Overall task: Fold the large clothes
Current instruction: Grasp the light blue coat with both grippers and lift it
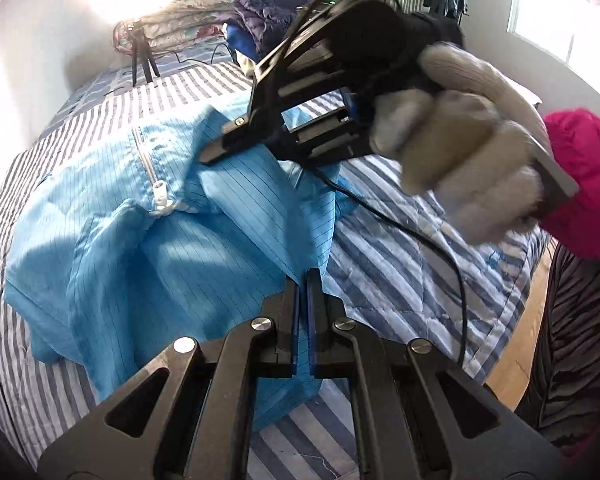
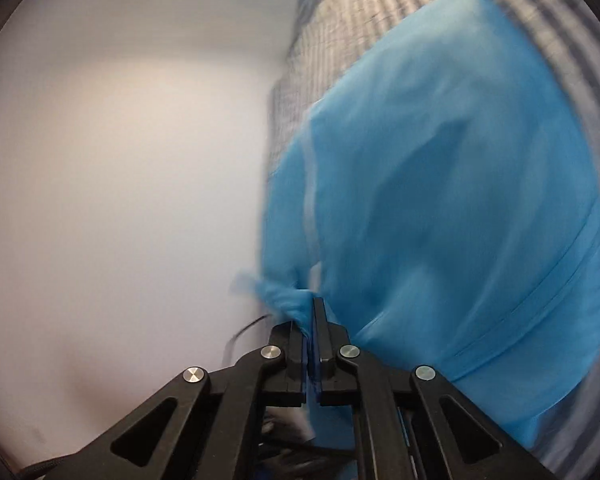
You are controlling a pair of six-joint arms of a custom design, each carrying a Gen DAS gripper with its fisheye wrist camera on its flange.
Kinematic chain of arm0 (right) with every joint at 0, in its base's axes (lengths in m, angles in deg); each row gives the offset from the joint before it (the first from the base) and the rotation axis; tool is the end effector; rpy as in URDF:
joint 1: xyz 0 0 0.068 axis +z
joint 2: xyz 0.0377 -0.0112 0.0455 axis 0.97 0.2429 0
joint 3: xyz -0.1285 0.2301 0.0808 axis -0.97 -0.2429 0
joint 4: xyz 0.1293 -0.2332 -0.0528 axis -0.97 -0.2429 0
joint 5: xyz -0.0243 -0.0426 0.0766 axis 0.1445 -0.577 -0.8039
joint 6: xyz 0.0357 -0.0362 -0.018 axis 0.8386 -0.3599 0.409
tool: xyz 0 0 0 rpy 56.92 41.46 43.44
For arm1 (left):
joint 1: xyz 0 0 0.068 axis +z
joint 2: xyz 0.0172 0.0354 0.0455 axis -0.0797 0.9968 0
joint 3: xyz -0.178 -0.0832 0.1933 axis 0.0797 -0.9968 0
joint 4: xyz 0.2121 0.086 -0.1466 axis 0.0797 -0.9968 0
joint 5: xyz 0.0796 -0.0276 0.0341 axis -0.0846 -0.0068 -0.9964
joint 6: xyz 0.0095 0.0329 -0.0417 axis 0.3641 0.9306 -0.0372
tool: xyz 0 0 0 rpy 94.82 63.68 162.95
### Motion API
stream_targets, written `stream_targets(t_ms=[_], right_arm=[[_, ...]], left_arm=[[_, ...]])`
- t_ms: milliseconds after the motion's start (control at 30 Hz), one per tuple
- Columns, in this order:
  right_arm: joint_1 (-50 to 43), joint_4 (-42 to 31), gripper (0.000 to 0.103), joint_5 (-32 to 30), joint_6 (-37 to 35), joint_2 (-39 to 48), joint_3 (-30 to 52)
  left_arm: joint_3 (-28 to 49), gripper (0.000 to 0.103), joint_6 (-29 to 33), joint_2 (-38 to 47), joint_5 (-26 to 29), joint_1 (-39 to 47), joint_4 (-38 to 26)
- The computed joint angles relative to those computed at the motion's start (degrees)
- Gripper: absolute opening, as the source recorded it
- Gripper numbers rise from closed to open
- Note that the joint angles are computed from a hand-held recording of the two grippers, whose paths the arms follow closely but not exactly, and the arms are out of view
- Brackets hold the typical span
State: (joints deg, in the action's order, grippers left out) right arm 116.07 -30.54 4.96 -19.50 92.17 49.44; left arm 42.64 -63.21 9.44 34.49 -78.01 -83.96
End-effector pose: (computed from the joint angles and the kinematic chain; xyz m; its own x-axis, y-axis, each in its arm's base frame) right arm 0.2482 0.2400 0.0908 -0.9827 -0.0552 -0.1766 -0.1825 0.4453 0.8766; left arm 0.0718 -0.1793 0.2446 -0.6755 0.2540 -0.6922 0.4115 0.9089 -0.0680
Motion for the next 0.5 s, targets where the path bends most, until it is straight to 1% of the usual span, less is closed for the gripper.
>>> stream_targets(t_ms=[33, 67, 100, 133, 167, 200, 233, 267, 300, 367, 400, 433, 467, 500], right_arm=[[-0.05, -2.55, 0.004, 1.68, -1.8, -1.25, 0.25], [0.58, -8.54, 0.005, 5.64, -6.34, -3.66, 1.22], [1.99, -16.08, 0.005, 11.63, -11.97, -6.72, 2.78], [3.25, -21.46, 0.006, 15.56, -16.0, -8.84, 4.25], [3.97, -23.43, 0.007, 17.36, -17.71, -10.3, 4.55], [4.8, -25.71, 0.009, 19.23, -19.51, -12.32, 4.85], [5.67, -27.85, 0.015, 21.39, -21.26, -14.4, 5.08], [6.05, -29.79, 0.018, 22.73, -22.86, -15.78, 5.97], [6.74, -31.28, 0.018, 23.79, -24.38, -17.91, 5.75], [8.25, -34.03, 0.02, 25.38, -26.64, -21.8, 4.81], [9.11, -35.4, 0.021, 26.13, -27.9, -23.78, 4.06], [11.04, -36.72, 0.021, 28.05, -29.02, -25.58, 3.4], [12.79, -37.11, 0.022, 29.47, -29.47, -27.16, 2.2], [14.88, -36.86, 0.022, 30.6, -29.95, -28.03, 1.18]], left_arm=[[-0.16, 0.0, -0.21, -0.06, -0.11, -0.22, -0.07], [-0.37, 0.0, -0.22, -0.18, 0.16, -0.43, -0.05], [-0.49, 0.0, 0.34, -0.22, 1.14, -0.25, 0.2], [-0.61, 0.0, 2.89, -0.22, 3.9, 2.03, 1.45], [-0.68, 0.0, 2.72, -0.72, 4.64, 1.43, 0.99], [-0.3, 0.001, 1.92, -1.11, 4.04, 0.52, 0.02], [0.27, 0.003, 1.33, -1.4, 3.69, 0.08, -1.11], [0.89, 0.008, 0.66, -2.44, 3.93, 0.04, -2.72], [1.08, 0.015, 0.12, -3.8, 4.89, 0.37, -3.78], [0.28, 0.022, -1.93, -10.2, 5.99, 0.33, -6.08], [0.32, 0.029, -3.38, -13.47, 6.0, 0.31, -8.22], [0.72, 0.035, -5.28, -16.4, 4.66, 0.07, -11.25], [0.92, 0.035, -6.71, -19.24, 2.97, 0.32, -14.44], [1.09, 0.035, -6.18, -21.16, 3.22, 2.57, -16.06]])
